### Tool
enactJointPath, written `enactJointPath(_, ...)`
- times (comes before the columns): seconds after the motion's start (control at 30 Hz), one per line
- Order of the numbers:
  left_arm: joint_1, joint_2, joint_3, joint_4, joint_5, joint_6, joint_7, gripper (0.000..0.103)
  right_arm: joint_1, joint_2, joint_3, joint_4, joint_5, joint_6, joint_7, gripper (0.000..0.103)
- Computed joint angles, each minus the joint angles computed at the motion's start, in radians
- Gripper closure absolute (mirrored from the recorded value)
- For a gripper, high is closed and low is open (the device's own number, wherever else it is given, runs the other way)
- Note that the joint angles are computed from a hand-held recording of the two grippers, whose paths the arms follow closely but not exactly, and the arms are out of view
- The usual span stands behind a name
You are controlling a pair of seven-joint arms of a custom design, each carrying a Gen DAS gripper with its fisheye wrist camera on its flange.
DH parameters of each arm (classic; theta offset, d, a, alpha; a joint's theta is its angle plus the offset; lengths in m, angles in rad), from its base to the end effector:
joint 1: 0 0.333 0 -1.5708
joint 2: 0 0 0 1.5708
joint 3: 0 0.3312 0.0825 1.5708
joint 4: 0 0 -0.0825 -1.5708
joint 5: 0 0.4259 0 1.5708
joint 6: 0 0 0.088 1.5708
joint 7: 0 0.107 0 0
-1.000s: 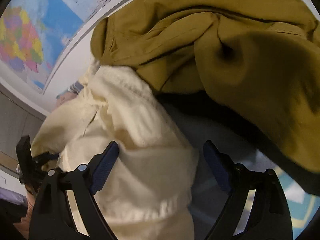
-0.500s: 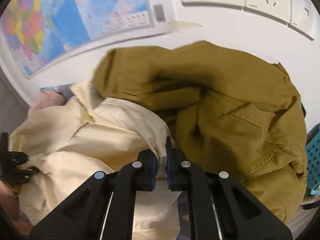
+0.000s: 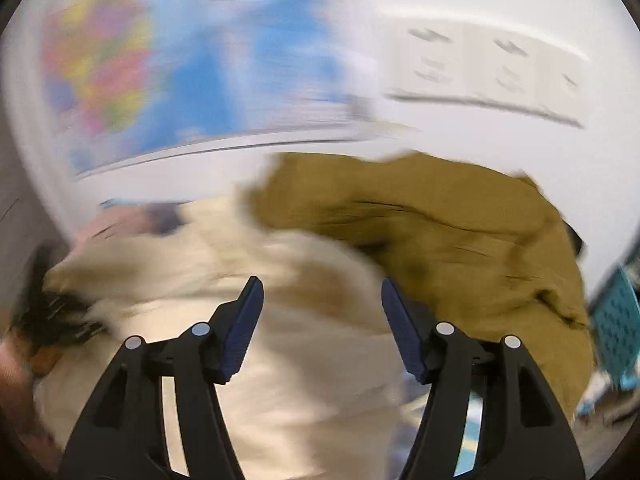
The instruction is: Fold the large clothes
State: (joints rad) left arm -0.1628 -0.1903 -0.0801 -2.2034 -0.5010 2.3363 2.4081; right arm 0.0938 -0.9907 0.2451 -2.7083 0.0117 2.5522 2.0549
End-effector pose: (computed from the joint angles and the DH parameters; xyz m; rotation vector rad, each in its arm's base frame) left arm 0.5384 -0.1431 0.4939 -1.1254 2.7315 -0.7546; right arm 0.3226 0.1293 0.5861 -1.5424 1.8331 -0.6441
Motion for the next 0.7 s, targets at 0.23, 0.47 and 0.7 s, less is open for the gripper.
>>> enactJointPath(0.23, -0.014, -0.014, -0.007, -0.015, -0.026, 0.067, -0.01, 0.051, 0.226, 0.425, -0.034, 0.185, 0.094, 0.061, -0.21, 0.044)
enactJointPath(0.47, -0.047, -0.189, 0.098, -0.115, -0.175, 0.103, 0.17, 0.025, 0.177, 0.598, -0.034, 0.265, 0.02, 0.045, -0.131, 0.046)
enactJointPath(0.7, 0.002, -0.337, 0.16, -0.245, -0.086, 0.265, 0.18, 0.022, 0.184, 0.531, -0.025, 0.23, 0.006, 0.08, -0.025, 0.042)
